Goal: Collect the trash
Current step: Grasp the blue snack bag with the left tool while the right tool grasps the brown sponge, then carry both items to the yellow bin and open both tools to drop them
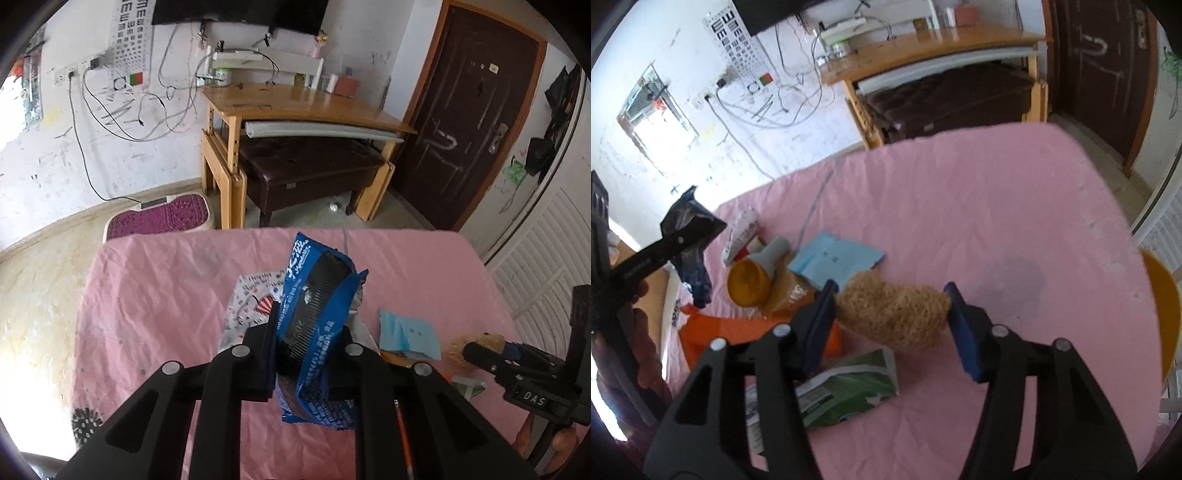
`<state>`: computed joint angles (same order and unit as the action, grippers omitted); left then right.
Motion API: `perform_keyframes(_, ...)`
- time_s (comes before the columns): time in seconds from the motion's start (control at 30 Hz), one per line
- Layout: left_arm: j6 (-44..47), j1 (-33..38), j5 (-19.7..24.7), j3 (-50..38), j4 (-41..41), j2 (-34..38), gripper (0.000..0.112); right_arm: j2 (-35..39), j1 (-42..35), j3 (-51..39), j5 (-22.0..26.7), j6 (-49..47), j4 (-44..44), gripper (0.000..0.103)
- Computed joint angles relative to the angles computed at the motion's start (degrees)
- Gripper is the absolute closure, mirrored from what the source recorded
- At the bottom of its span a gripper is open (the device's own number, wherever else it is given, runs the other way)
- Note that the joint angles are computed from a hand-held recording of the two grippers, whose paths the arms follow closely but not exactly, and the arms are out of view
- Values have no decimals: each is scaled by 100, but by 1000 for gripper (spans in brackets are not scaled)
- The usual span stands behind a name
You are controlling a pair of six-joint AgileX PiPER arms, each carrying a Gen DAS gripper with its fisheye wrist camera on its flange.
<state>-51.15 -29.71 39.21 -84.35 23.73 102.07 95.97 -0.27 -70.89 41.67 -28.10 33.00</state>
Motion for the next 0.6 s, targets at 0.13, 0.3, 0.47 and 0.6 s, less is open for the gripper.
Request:
perform_keyframes(0.13,-458,-103,106,47,504,-205,100,-248,-80,53,-149,24,43,47)
perform_keyframes(0.3,-852,-255,294,-53,976,-395,100,-365,-354,10,-75,-206,291,47)
perform_keyframes(0.47,-950,-539,541,-351,1151,-415,100,-499,-706,91,-108,-481,506,47)
perform_keyframes(0.6,-774,-948,894,-997,1160,-122,100,-494,-1210,73,20,-810,798,46)
